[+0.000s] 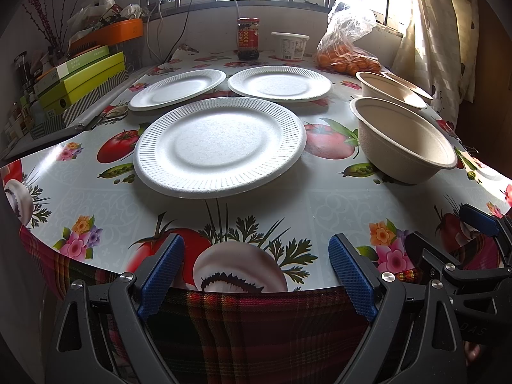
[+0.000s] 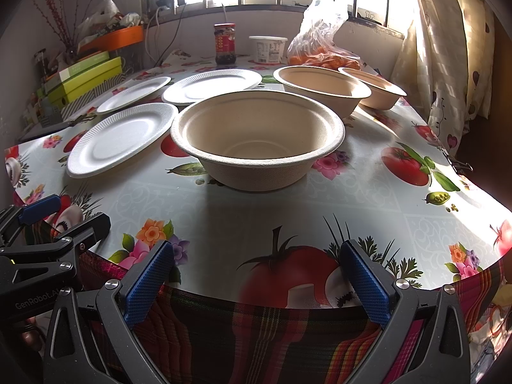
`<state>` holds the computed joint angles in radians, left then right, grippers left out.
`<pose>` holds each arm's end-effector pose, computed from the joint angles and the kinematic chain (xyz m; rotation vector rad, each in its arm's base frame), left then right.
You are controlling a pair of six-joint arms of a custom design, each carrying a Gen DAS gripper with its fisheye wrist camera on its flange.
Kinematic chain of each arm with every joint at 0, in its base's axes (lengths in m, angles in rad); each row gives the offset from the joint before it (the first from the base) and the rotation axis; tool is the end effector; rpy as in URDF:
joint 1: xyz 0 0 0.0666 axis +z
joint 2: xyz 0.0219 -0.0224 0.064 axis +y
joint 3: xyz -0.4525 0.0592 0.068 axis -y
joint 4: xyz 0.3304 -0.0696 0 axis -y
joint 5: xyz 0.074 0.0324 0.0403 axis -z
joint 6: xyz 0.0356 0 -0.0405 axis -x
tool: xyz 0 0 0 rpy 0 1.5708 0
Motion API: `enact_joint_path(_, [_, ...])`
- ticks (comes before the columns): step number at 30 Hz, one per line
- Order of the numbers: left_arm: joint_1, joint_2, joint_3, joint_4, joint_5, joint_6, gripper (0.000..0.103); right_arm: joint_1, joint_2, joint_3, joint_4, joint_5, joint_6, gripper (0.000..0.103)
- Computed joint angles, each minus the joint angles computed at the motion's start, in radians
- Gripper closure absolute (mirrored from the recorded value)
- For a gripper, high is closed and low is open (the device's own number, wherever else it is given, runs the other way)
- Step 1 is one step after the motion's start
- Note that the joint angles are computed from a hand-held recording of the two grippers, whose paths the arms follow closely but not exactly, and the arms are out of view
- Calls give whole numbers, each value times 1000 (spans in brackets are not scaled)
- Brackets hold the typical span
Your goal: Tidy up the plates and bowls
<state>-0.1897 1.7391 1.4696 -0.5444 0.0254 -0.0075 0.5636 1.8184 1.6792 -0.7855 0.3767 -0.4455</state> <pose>0.5481 -0.1066 0.3975 0.2470 2.3747 -0.1166 0.5062 0.3039 0.4212 0.0113 2.4075 -0.0121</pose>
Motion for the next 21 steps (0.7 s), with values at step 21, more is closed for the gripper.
enact_joint_path(21, [23, 4, 16, -18, 20, -23, 11, -1, -2, 2, -4, -2, 0, 0])
